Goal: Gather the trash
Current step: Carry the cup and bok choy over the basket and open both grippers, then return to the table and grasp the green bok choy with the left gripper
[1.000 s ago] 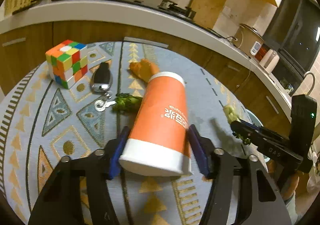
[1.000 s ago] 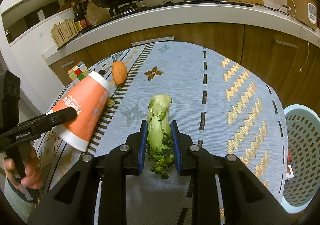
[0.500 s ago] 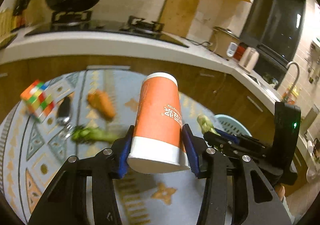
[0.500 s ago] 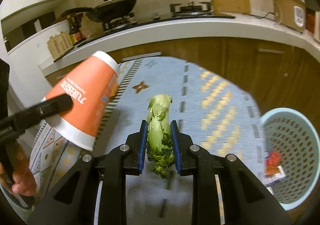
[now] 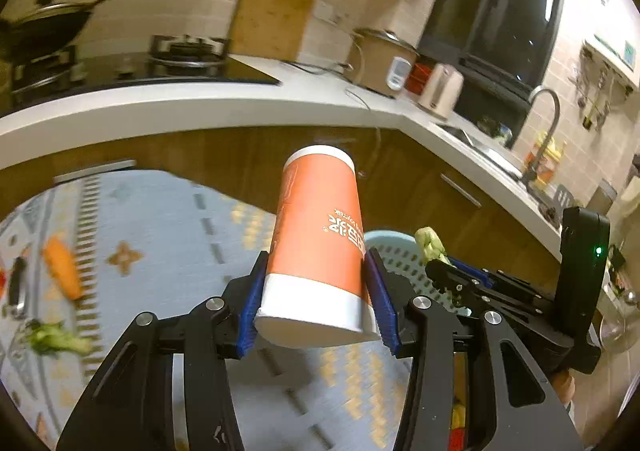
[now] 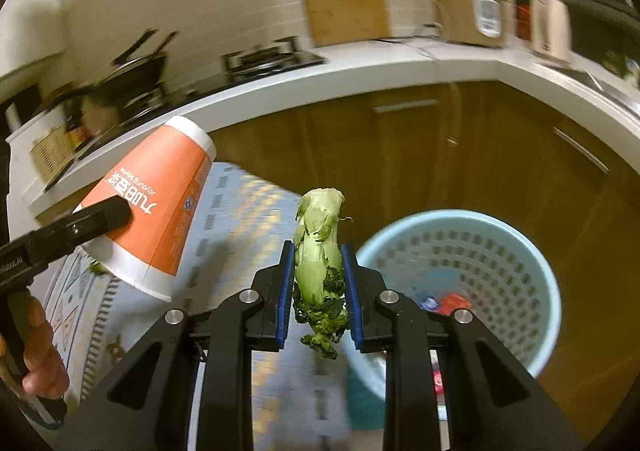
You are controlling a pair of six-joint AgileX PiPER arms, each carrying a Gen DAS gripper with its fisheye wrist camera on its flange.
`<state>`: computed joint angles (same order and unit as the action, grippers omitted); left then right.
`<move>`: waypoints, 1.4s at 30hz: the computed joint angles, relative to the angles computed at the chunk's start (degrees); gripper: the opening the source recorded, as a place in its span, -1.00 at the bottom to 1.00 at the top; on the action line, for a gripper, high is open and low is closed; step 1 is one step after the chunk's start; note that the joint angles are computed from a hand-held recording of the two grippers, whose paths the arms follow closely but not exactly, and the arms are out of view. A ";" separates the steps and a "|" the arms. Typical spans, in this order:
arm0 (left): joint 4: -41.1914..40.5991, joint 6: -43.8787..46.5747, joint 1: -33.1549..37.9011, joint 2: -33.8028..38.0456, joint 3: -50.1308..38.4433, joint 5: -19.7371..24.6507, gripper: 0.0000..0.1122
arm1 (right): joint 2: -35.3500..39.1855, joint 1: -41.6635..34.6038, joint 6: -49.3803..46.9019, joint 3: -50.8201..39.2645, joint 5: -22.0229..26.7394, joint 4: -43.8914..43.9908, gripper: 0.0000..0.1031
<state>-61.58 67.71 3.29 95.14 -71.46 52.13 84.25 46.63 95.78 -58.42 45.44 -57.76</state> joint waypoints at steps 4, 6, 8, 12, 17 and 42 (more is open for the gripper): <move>3.37 -1.37 -7.69 1.18 -0.25 -3.62 -0.18 | -3.78 -4.27 1.25 5.49 -1.90 2.05 -0.61; 4.10 -2.37 -10.48 1.95 -0.39 -4.58 -0.18 | -4.92 -6.66 0.90 7.68 -3.17 3.82 -0.61; 5.23 -4.06 -13.24 3.00 -1.26 -5.51 -0.18 | -5.37 -8.91 0.37 9.49 -4.32 5.69 -0.61; 7.99 -7.00 -18.61 4.67 -1.34 -9.03 -0.18 | -6.43 -14.76 -2.72 13.59 -7.77 11.68 -0.61; 10.03 -9.30 -22.13 7.62 -1.96 -9.15 -0.16 | -7.87 -18.88 -3.96 18.13 -11.68 15.30 -0.59; 3.65 -2.68 -8.09 -0.54 6.69 -4.06 0.26 | -5.97 -6.54 -0.08 8.08 -2.16 11.31 -0.31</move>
<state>-57.93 65.03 -4.80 94.59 -64.77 48.07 78.29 40.09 95.70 -50.34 43.28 -46.45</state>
